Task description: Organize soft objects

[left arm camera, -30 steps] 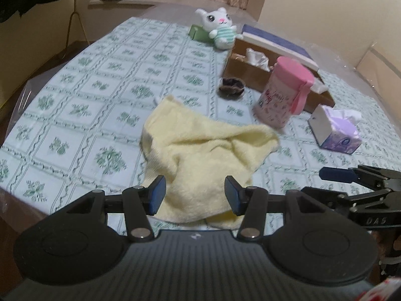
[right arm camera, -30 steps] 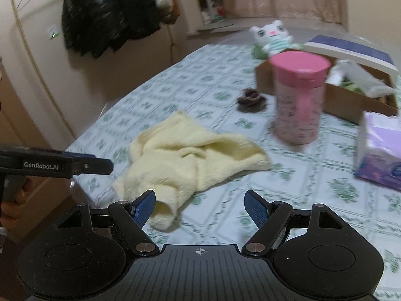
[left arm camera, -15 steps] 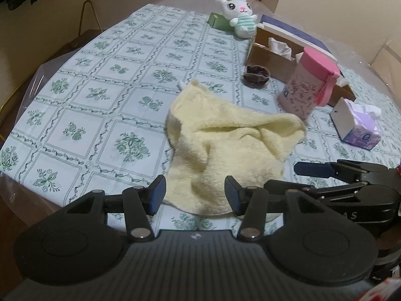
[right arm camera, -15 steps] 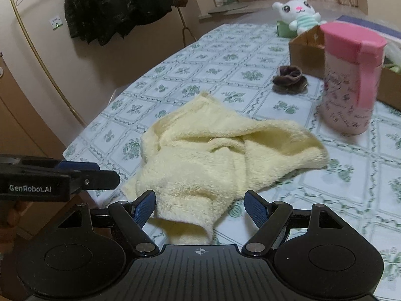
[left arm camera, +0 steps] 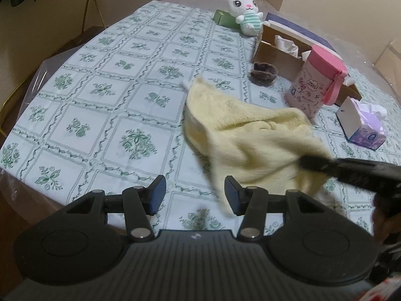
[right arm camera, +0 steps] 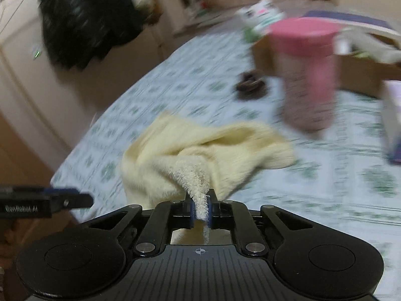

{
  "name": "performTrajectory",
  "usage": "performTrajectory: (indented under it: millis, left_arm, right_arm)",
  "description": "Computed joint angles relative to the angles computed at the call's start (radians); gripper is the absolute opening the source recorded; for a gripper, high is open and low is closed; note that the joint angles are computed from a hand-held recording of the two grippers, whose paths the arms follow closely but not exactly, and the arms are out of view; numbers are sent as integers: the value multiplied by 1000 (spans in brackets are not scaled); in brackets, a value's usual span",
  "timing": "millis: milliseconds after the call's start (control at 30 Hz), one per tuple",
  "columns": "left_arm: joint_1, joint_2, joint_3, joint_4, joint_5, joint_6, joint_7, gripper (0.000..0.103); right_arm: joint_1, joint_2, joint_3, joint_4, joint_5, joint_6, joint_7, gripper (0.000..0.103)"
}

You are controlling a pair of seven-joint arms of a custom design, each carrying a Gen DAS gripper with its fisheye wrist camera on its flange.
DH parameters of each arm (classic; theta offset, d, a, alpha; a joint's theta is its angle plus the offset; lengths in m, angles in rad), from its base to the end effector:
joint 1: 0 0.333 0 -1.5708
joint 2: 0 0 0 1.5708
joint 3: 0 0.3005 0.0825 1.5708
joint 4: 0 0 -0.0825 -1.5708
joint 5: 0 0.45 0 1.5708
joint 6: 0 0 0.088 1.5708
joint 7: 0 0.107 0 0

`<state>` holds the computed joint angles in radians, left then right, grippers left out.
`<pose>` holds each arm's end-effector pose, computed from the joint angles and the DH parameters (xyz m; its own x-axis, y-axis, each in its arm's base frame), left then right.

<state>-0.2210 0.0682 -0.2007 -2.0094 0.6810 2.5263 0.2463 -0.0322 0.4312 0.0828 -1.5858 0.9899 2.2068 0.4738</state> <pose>0.6009 -0.2749 0.4217 0.3705 -0.9179 0.1424 -0.7107 -0.3788 -0.5928 0.7534 0.0592 0.3790 0.6355 -0.6516 -0.4143 -0.7045 -0.2698 -0.6564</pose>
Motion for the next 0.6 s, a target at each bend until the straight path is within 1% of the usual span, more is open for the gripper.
performTrajectory:
  millis: [200,300,367,467,533,600]
  left_arm:
    - [-1,34,1,31,-1,43,24,48]
    - [-4,58,3,53,-6,62,41,48]
    - [-7,74,4,69,-10,74,51,48]
    - [-13,98,6,95,-15,83,71,48]
    - [-19,110,7,109,-15,87,81,48]
    - [-22,122,9,124,-19,89,87,48]
  right_arm:
    - [-50,-37,-37,7,21,91,6,9]
    - [-74,-64,-39,3,55,141,-40,9]
    - [-88,-76,-30,5,106,153,-76,9]
    - [-99,-73,-13,18,180,119,-127,9]
    - [-85,-58,-7,30,179,90,-123,9]
    - [-69,-30,-5,49,149,41,-87,9]
